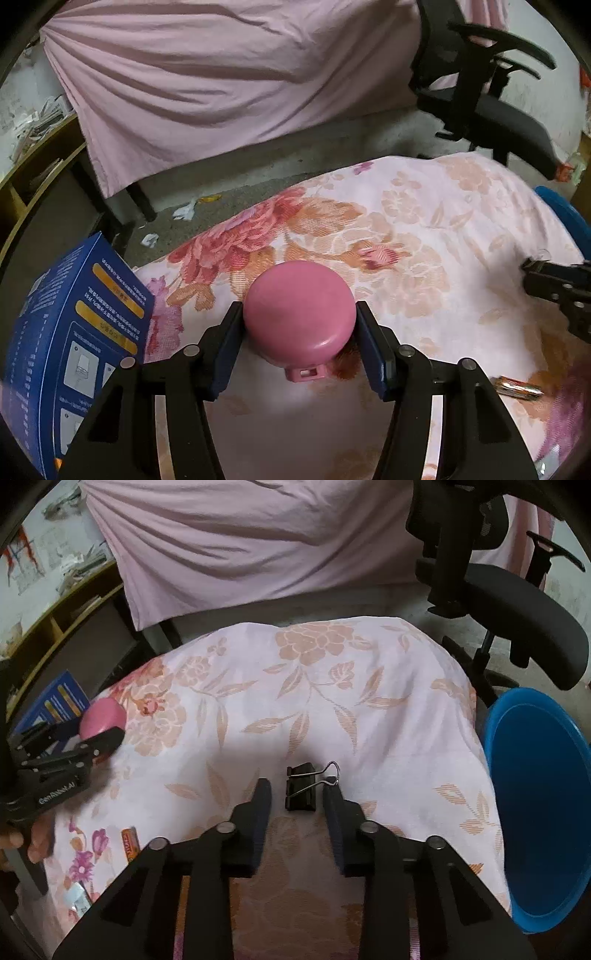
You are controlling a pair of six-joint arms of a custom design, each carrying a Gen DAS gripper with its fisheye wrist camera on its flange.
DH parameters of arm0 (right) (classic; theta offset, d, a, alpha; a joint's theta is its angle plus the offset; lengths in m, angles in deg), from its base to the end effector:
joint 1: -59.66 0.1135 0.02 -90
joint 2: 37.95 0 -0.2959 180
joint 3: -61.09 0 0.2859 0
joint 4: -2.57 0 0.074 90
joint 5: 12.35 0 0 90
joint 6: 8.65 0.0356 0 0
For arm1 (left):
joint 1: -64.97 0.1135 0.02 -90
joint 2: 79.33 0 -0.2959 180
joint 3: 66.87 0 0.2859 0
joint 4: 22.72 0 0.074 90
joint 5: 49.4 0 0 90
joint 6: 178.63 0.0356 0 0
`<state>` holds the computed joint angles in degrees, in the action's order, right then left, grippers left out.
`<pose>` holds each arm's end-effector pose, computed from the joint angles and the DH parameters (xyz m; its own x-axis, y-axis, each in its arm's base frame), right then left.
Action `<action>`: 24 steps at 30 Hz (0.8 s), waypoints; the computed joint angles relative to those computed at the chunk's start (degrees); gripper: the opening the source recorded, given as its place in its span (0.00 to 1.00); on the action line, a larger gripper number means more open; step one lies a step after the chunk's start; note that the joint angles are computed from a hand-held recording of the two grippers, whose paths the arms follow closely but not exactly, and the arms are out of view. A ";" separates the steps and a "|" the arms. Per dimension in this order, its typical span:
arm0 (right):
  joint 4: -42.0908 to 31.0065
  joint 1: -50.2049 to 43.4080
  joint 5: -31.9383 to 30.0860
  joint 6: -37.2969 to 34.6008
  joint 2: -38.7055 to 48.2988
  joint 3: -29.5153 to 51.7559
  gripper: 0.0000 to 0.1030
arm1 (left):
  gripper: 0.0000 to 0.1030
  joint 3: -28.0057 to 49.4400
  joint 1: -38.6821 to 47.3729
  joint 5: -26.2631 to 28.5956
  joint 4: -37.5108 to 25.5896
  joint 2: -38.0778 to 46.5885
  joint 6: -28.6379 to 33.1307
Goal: Collect trash
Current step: 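Grasp the pink round container with the left tool while the right tool grasps the black binder clip, then lift both held items and carry them over the blue bucket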
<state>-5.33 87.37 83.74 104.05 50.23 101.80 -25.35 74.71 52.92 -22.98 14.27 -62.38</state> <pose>0.2373 0.1204 0.1085 -0.8299 -0.0024 -0.5579 -0.0962 0.9856 0.1388 0.2780 0.0400 0.0972 -0.7160 0.3155 -0.6227 0.3121 0.9426 0.1187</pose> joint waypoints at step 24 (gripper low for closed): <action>19.01 -9.20 -10.89 -0.30 -33.02 -21.29 0.14 | 0.51 -15.90 -8.82 6.56 -2.97 -38.30 -16.95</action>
